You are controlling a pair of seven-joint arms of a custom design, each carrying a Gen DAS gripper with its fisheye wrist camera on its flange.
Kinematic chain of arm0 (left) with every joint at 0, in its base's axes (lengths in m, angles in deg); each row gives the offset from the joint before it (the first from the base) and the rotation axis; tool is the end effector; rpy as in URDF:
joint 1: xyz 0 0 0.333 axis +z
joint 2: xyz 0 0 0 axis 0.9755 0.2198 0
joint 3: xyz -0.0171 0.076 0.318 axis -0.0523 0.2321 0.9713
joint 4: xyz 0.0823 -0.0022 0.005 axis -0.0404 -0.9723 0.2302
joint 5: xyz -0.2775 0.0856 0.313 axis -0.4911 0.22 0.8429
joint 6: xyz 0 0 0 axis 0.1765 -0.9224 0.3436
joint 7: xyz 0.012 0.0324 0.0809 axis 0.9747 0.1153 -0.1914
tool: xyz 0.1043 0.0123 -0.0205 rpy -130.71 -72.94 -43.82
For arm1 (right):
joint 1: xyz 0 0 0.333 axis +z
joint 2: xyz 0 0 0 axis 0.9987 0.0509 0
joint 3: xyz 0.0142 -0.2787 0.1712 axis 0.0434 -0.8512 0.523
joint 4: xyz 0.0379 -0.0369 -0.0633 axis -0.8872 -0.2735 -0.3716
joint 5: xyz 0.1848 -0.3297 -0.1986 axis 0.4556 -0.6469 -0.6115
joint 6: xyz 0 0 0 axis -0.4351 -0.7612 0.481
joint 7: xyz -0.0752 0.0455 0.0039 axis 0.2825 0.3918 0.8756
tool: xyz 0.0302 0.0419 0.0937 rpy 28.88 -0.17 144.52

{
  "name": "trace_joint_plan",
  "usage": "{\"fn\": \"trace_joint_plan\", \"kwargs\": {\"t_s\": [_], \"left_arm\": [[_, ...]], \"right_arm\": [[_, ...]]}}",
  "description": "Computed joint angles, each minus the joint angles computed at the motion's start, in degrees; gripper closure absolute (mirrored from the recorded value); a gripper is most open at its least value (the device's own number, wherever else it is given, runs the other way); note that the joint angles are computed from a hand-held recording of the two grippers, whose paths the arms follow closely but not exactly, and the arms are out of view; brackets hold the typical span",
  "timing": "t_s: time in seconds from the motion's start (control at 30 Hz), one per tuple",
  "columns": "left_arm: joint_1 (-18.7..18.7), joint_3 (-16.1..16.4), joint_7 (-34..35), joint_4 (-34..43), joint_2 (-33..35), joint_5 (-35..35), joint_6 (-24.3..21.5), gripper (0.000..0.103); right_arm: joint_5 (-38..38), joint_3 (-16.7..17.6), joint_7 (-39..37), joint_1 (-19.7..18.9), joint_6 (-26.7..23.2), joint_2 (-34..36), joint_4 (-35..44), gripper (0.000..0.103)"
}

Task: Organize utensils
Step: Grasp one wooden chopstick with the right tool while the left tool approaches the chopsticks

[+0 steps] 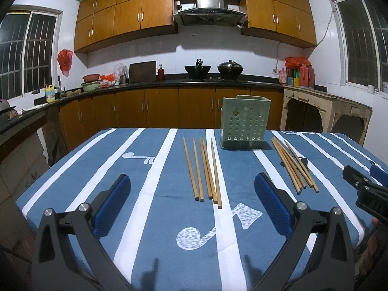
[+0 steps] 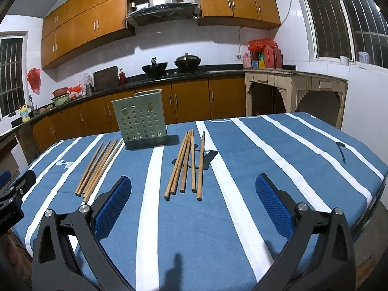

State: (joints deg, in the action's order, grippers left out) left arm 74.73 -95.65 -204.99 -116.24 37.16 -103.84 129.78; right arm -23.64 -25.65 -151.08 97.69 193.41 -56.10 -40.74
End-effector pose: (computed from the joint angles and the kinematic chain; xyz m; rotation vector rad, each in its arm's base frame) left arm 0.7075 -0.1562 0.4736 -1.1911 1.8284 -1.2163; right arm 0.6117 0.1269 0.4625 -1.0128 1.9627 -1.1933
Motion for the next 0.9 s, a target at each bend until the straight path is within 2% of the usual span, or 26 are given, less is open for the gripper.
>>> {"fn": "trace_joint_plan", "kwargs": {"t_s": [0.13, 0.2, 0.3, 0.4, 0.43, 0.5, 0.53, 0.6, 0.73, 0.9], "left_arm": [[-2.12, 2.89, -13.51, -0.41, 0.94, 12.96, -0.64, 0.004], [-4.76, 6.64, -22.32, -0.56, 1.34, 20.84, -1.82, 0.004], [-8.90, 13.14, -35.41, 0.77, 2.64, 31.68, -5.54, 0.004], [-15.50, 23.37, -51.91, 4.42, 5.53, 45.23, -11.09, 0.004], [-16.89, 25.85, -56.22, 6.37, 6.90, 48.76, -13.29, 0.004], [-17.91, 28.41, -62.25, 9.99, 9.22, 53.52, -17.16, 0.004], [-18.29, 29.99, -66.01, 13.12, 11.05, 56.12, -20.51, 0.004], [-17.49, 30.47, -70.35, 18.54, 14.20, 59.11, -25.34, 0.004], [-14.95, 28.89, -74.82, 28.65, 19.76, 63.67, -33.57, 0.004], [-12.59, 25.89, -77.20, 38.63, 25.52, 68.69, -38.91, 0.005]], "right_arm": [[4.43, -0.58, -3.85, -0.55, 1.18, 1.13, 1.36, 0.002], [7.87, -0.89, -6.78, -0.76, 1.48, 1.92, 2.31, 0.002], [14.51, -1.51, -12.84, -1.21, 2.30, 3.11, 3.64, 0.002], [23.12, -2.49, -20.77, -2.11, 4.32, 4.93, 5.44, 0.005], [25.94, -2.83, -23.24, -2.41, 5.29, 5.48, 6.00, 0.007], [31.37, -3.40, -28.11, -2.71, 5.78, 6.62, 7.27, 0.013], [33.92, -3.65, -30.46, -2.81, 6.03, 7.05, 7.81, 0.017], [39.92, -3.97, -36.03, -3.07, 5.66, 8.53, 9.64, 0.022], [49.76, -4.65, -45.74, -3.19, 5.04, 11.64, 13.41, 0.039], [57.18, -5.73, -54.04, -2.40, 3.03, 15.67, 18.39, 0.063]]}}
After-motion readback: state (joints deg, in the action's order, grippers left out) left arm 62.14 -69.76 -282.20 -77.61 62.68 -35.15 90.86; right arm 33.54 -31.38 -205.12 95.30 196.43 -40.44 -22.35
